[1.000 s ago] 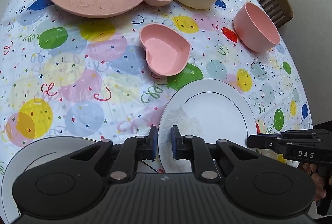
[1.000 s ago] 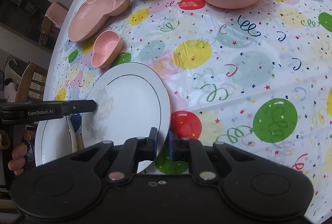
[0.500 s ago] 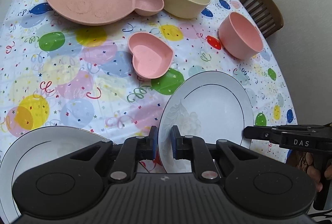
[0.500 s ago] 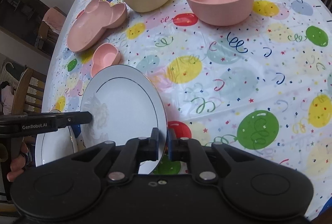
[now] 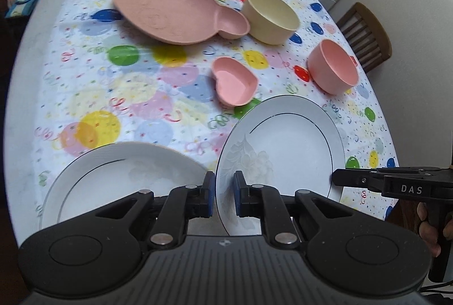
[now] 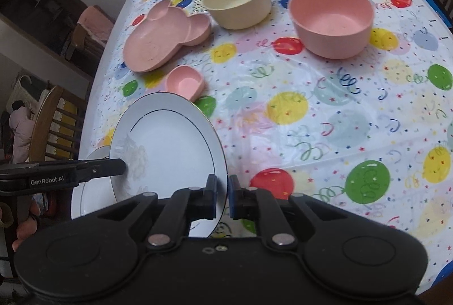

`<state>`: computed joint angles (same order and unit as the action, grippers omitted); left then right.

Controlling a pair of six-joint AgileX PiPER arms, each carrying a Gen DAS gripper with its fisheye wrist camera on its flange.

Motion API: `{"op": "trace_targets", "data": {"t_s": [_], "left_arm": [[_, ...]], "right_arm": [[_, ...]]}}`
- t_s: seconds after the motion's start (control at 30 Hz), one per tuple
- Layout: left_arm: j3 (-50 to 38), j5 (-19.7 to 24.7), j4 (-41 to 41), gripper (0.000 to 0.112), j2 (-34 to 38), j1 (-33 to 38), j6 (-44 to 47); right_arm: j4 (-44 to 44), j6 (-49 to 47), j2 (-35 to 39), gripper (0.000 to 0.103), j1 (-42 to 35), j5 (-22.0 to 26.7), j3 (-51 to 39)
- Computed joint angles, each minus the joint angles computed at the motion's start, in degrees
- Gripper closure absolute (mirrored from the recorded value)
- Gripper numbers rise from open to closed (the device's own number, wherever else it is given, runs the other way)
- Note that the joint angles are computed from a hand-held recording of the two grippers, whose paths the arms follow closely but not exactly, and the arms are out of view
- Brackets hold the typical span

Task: Organize plates and bowls
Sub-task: 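Lift the smaller white plate with both grippers and set it onto the large plate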

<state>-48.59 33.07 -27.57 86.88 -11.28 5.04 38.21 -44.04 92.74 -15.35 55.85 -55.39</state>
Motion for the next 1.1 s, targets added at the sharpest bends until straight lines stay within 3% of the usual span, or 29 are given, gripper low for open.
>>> {"op": "trace_targets", "data": {"t_s": [0.5,0.77,1.1], "left_arm": [[16.0,2.4,0.4,0.099,-15.3,16.6,3.7],[20.9,2.4,-2.2,0.099,-16.2,22.9,9.3],[22.4,0.4,-5.5,0.099,-13.9,24.7,13.6]], "right_arm": [[1.0,3.8,-1.5,0.096,17.9,-4.0,2.7],[0.2,6.1,0.6,0.096,25.8,-7.7,3.3],[-1.2,7.9,3.1,0.096,28.4,-9.3,2.6]]}}
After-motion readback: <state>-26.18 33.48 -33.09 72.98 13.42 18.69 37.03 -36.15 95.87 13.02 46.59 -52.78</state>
